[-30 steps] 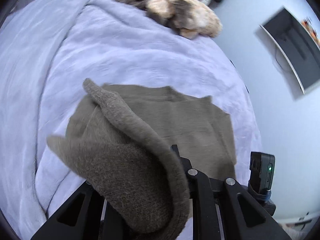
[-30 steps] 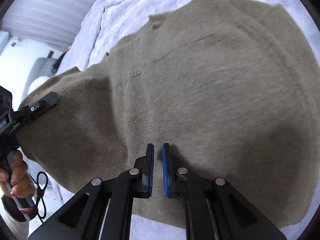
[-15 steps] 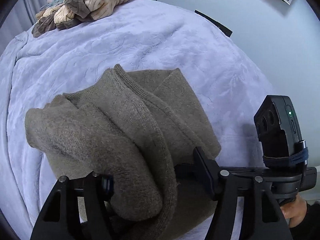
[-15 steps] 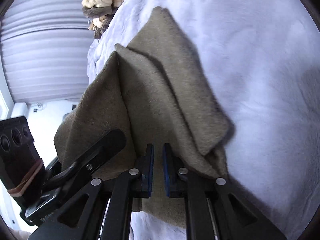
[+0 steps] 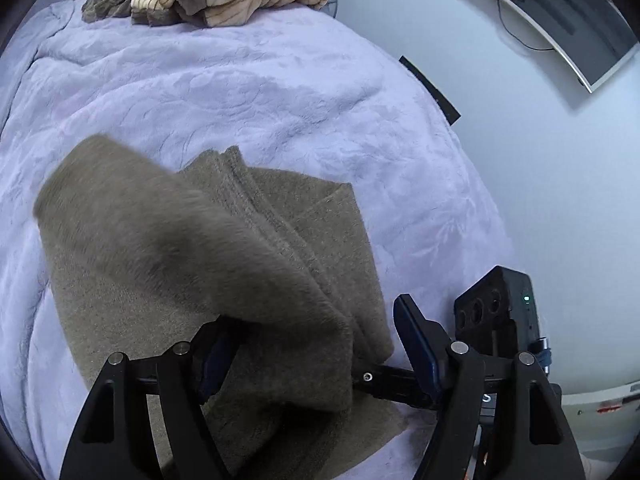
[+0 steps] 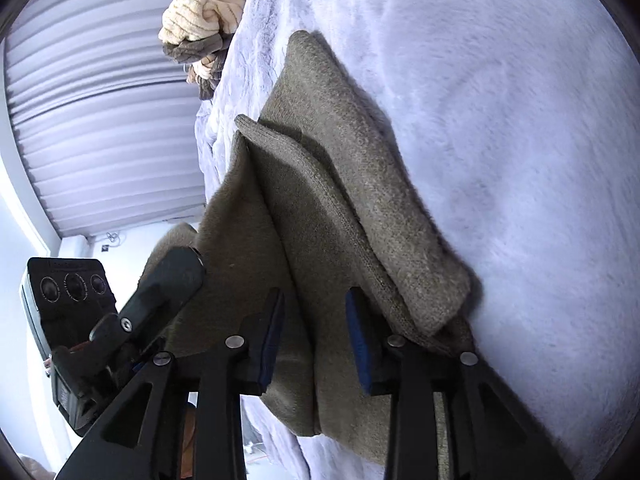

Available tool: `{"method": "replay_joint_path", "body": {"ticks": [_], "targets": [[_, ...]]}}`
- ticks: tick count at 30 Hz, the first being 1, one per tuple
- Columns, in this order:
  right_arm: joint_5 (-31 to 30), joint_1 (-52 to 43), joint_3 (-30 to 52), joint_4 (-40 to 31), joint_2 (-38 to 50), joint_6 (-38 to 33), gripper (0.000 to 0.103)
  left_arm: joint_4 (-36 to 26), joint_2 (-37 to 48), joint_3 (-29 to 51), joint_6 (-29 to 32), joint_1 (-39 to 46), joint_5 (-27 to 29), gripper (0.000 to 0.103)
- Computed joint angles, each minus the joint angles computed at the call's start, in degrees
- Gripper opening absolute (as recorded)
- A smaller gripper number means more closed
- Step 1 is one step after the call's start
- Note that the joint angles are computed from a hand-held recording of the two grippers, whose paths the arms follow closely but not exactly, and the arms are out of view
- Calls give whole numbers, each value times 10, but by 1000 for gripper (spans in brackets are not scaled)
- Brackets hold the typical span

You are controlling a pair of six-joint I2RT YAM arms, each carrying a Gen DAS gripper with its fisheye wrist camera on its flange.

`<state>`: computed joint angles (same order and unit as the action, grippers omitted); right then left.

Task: Fold small clothes
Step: 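Fold the lifted half over with the left gripper while the right gripper pinches the bundle, then open both grippers and release the folded sweater onto the bedspread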

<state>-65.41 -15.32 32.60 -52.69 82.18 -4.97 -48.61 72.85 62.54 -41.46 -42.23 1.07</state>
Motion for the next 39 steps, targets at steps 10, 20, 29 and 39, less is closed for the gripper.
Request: {"method": "replay_joint_path", "body": {"ticks": [10,20,29,39], "targets": [[-63,-35,-6,-15,61,-20,39,-94,-53,46,80,-132,-150,82],[-155,-15,11,3,89,31,74,-180,-248,-142,-21,149,-111,82],[54,185,141,45,8,142,74,-147,-289,-245,-16,215,-96,82],[153,236,170,42,-120,111,17,-161,-284,-210,-36,162,-113,82]]}}
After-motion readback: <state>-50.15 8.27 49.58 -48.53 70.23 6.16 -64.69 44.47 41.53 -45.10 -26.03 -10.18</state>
